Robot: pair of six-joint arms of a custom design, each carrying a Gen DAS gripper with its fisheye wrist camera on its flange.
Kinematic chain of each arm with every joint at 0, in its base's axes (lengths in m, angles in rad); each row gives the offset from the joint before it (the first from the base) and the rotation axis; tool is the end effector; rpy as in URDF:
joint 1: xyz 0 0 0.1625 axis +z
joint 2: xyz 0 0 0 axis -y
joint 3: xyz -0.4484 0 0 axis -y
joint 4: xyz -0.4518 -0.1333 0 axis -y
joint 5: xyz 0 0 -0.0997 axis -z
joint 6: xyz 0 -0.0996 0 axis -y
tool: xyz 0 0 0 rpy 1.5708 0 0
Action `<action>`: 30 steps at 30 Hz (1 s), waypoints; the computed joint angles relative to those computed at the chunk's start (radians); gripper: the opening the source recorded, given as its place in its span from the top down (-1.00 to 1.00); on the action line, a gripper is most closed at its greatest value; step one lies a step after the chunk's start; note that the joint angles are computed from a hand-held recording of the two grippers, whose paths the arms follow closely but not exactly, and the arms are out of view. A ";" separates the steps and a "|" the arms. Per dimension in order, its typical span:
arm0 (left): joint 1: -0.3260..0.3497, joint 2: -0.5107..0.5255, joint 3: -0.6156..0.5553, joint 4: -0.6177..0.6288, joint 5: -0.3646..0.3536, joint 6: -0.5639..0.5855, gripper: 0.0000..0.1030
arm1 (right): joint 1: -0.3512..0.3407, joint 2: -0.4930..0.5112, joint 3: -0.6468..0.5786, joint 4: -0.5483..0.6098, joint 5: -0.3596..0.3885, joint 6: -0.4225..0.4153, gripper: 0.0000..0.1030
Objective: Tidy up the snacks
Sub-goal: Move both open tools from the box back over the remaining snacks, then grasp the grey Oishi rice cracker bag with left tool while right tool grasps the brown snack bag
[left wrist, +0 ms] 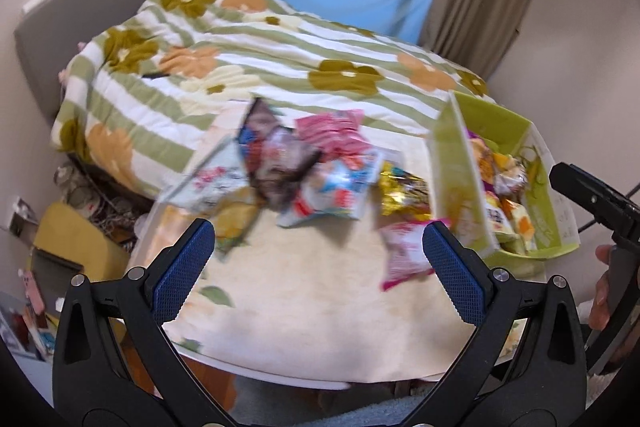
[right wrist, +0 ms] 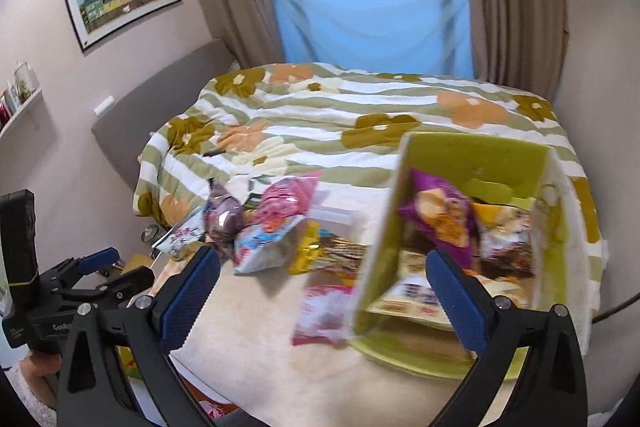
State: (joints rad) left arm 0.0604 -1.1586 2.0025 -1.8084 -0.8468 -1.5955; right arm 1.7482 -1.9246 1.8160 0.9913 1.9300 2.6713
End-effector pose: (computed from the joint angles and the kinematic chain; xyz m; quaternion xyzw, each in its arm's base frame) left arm -0.5063 -0.2303 0.1176 0.0677 0.8962 -0.3330 0.2852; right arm 0.1454 -0.2543 0.4968 0.2376 -0.8973 0.3038 0.2148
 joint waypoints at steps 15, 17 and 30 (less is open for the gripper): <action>0.190 -0.278 0.240 -0.228 -0.095 0.322 -0.99 | 0.166 0.305 0.057 -0.152 0.095 0.249 -0.99; 0.234 -0.274 0.261 -0.311 -0.124 0.406 -0.99 | 0.162 0.339 0.062 -0.175 0.103 0.261 -0.99; 0.389 -0.143 0.257 -0.513 -0.199 0.695 -0.99 | 0.094 0.485 0.053 -0.225 0.066 0.223 -0.99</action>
State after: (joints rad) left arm 0.4492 -1.3018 2.2597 -2.3210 -1.0455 -0.9009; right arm 1.8423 -1.4395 1.8690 0.7666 1.9958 2.8942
